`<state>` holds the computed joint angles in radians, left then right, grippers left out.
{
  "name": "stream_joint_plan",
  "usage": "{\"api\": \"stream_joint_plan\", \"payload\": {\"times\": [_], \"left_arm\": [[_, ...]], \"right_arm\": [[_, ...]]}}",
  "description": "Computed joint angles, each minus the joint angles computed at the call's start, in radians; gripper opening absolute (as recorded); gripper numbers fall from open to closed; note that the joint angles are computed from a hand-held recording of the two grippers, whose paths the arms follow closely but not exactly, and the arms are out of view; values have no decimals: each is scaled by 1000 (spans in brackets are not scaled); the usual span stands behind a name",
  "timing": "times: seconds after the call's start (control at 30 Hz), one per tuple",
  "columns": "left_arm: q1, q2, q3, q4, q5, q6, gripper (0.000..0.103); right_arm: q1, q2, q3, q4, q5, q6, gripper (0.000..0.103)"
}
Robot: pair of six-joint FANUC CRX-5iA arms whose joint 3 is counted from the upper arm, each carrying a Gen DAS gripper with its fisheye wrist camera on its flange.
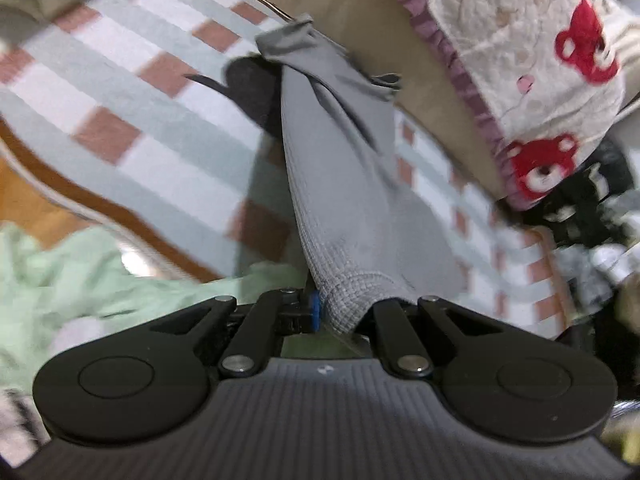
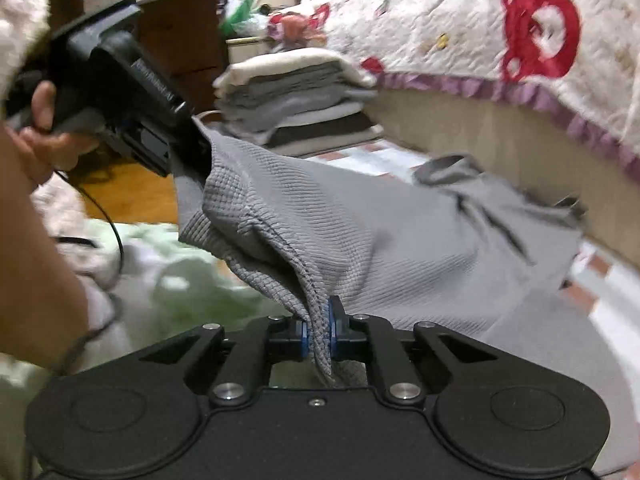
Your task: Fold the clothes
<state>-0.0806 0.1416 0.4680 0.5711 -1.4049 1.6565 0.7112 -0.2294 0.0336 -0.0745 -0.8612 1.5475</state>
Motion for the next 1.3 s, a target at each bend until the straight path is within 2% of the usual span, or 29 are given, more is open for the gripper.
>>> {"api": "stream_joint_plan", "payload": {"times": [0.1,0.17,0.2,0.27,0.33,0.37,0.4,0.47,0.53,0.6,0.67,0.73,0.8,0.9,1.03,1.07,1.13,1.17,1.2,1.27,1.3], "left_arm": [[-9,-4,25,-119,-61,35,6],[-1,35,40,-141,-149,105,12],[0,58,55,-155,-196,116,21],[-38,80,153,-258,-246,22,30],[-76,100,244,-356,-287,-85,38],[-71,95,259,-350,-274,-104,42],[-62,92,274,-334,-254,-119,46],[-64,103,316,-316,-211,-145,50],[-80,129,372,-310,-166,-169,60],[-96,161,433,-304,-123,-193,64],[-136,235,520,-297,-124,-200,64],[-183,309,586,-284,-124,-226,64],[-224,380,641,-264,-122,-264,64],[-277,487,733,-241,-153,-305,64],[-311,509,684,-201,-136,-383,64],[-317,510,674,-209,-135,-400,64],[-342,546,751,-296,-193,-401,64],[-354,553,771,-342,-211,-405,64],[-354,544,748,-344,-206,-413,64],[-339,531,705,-308,-217,-396,64],[-333,526,690,-303,-227,-385,64]], "right_arm": [[-17,40,48,-112,-68,76,12],[-28,85,79,-144,-122,64,12],[-42,108,100,-173,-157,57,14],[-89,135,140,-253,-217,46,21],[-170,135,178,-385,-273,74,36],[-221,122,184,-459,-290,87,42],[-263,98,171,-506,-286,83,55],[-341,55,145,-544,-255,33,58],[-385,25,116,-466,-208,-104,58],[-399,11,85,-309,-188,-315,58],[-409,14,62,-145,-204,-528,58],[-411,16,37,-24,-227,-683,58],[-414,23,24,38,-251,-782,58],[-417,34,21,20,-267,-836,61],[-364,33,-6,92,-308,-976,64],[-348,29,-13,117,-318,-1008,66],[-315,20,-29,174,-327,-1052,73],[-289,13,-58,226,-303,-1092,75],[-259,6,-94,292,-275,-1135,76],[-195,-3,-190,470,-207,-1209,70],[-171,0,-223,535,-185,-1186,46]]}}
